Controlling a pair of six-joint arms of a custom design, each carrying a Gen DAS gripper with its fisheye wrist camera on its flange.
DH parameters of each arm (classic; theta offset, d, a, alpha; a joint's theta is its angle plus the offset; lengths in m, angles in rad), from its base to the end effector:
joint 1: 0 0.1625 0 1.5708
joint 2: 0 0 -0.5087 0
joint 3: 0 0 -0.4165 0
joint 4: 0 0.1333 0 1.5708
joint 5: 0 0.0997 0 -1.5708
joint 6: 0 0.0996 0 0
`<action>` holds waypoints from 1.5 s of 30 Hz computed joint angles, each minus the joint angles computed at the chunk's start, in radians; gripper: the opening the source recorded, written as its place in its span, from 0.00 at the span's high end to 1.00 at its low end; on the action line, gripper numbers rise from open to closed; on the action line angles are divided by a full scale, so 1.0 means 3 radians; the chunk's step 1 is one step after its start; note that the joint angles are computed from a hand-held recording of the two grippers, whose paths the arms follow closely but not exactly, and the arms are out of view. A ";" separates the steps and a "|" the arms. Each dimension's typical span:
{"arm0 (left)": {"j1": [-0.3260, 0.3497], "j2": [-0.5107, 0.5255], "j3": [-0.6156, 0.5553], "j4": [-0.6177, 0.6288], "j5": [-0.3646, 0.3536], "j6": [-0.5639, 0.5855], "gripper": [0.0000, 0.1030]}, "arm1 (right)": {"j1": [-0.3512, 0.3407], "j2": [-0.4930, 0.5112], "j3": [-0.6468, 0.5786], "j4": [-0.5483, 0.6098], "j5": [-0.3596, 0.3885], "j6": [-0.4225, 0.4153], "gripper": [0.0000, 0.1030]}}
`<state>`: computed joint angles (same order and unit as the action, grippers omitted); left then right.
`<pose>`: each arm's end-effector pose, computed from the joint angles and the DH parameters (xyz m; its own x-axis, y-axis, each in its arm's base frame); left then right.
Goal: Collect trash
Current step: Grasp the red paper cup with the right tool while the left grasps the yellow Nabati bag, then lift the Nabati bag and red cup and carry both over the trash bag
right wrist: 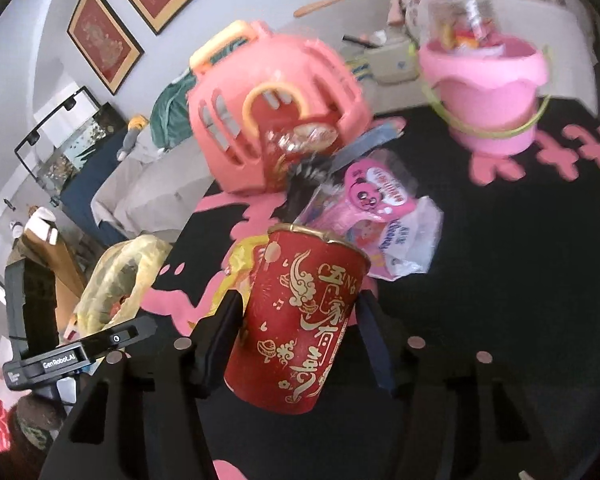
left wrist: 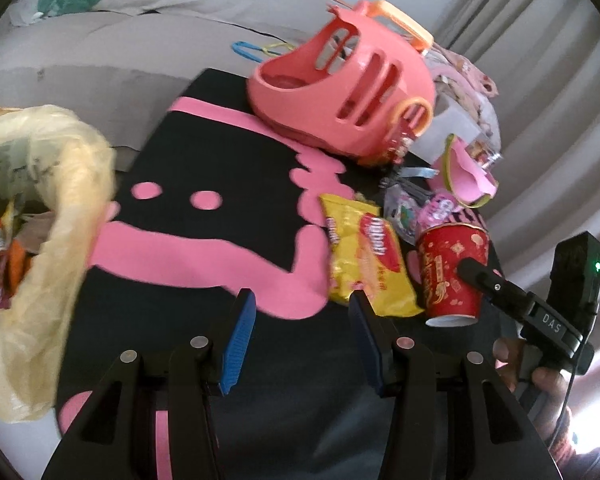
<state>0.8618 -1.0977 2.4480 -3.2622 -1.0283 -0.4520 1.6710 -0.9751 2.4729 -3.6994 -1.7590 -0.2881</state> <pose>-0.1498 -0.4583 0.1619 -0.9539 0.0713 -0.2916 0.2189 0.8297 -0.5134 0.1595 -0.4403 0.1480 -0.9248 -0.2172 0.3124 -0.3583 0.7737 -0.5226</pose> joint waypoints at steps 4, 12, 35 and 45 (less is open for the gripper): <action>0.0071 0.0151 -0.0177 0.0023 -0.0189 0.0119 0.52 | -0.0029 -0.0132 0.0124 -0.0301 -0.0129 -0.0161 0.47; 0.0008 0.0471 -0.0500 0.0371 0.0064 0.0061 0.52 | -0.0167 -0.0327 0.0272 -0.0416 -0.0228 -0.0337 0.47; -0.0362 0.0319 -0.0190 0.0444 0.0760 -0.0159 0.74 | -0.0092 -0.0270 0.0284 -0.0443 -0.0148 -0.0551 0.47; -0.0847 -0.0252 0.0255 0.0608 0.1445 -0.0463 0.74 | 0.0273 -0.0186 0.0255 -0.0413 -0.0172 -0.0604 0.47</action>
<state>0.6076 -1.1734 2.5244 -3.0798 -0.5948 -0.5908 1.7527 -1.0308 2.5493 -3.8232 -1.8107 -0.4692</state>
